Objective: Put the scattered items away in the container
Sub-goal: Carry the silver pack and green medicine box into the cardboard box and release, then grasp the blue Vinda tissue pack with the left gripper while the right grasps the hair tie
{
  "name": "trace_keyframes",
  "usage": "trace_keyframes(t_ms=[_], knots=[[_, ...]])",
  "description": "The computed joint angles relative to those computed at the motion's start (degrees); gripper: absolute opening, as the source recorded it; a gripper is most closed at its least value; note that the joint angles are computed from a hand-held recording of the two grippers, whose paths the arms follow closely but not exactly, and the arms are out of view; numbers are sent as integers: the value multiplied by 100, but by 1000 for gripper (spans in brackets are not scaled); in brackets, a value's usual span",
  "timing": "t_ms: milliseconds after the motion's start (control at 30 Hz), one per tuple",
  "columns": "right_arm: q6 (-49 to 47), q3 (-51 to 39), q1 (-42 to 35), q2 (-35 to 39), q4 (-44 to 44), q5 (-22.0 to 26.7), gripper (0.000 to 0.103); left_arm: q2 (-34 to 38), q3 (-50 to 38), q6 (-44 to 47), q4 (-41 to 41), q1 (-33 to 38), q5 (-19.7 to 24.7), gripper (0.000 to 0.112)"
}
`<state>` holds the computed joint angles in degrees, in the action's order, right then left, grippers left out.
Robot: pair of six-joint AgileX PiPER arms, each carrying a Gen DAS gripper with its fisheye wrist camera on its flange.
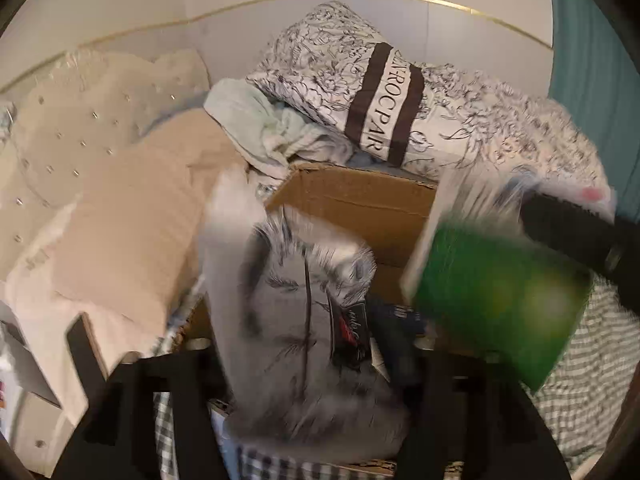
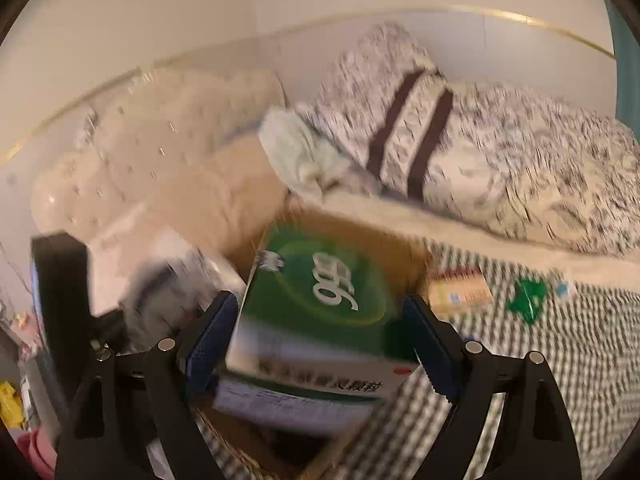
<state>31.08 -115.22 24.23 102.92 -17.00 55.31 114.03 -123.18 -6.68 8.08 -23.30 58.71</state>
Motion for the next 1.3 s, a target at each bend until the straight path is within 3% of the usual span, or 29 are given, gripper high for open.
trace_keyframes(t_ms=[33, 167, 333, 433, 500, 600, 667, 733, 900, 967, 1100, 1200, 1300], knots=[[111, 115, 42, -79, -195, -183, 86, -23, 22, -61, 121, -47, -19, 88], [484, 511, 87, -462, -648, -603, 87, -128, 116, -201, 237, -112, -94, 90], [629, 1130, -113, -1105, -900, -709, 87, -370, 303, -377, 333, -301, -169, 94], [918, 1982, -240, -1770, -1514, -580, 88, -552, 483, -594, 436, -541, -203, 98], [1592, 2942, -246, -2355, -2484, -371, 89, -641, 587, -973, 708, -813, -97, 100], [2287, 4326, -500, -3164, -3189, -365, 89, -949, 1137, -1481, 856, -1263, -384, 103], [2352, 5230, -1005, -3664, -3066, -771, 89, -1085, 1467, -1799, 964, -1602, -599, 103], [1748, 5817, -1771, -3960, -2353, -1379, 89, -1002, 1501, -2155, 1219, -2025, -599, 103], [-359, 5972, -3176, -3948, -746, -2126, 89, -325, 881, -2569, 1557, -2745, -313, 103], [-772, 6084, -3395, -3988, -497, -2392, 89, -61, 654, -2649, 1660, -2936, -247, 103], [-302, 6135, -3248, -3840, -1061, -2313, 89, 639, -66, -2730, 2083, -3226, 77, 103], [-395, 6002, -3289, -3553, -867, -2240, 88, 1057, -516, -2702, 2115, -3259, 186, 103], [-1318, 5923, -3836, -3300, 319, -2298, 88, 1559, -1168, -2601, 2108, -3258, 452, 103]])
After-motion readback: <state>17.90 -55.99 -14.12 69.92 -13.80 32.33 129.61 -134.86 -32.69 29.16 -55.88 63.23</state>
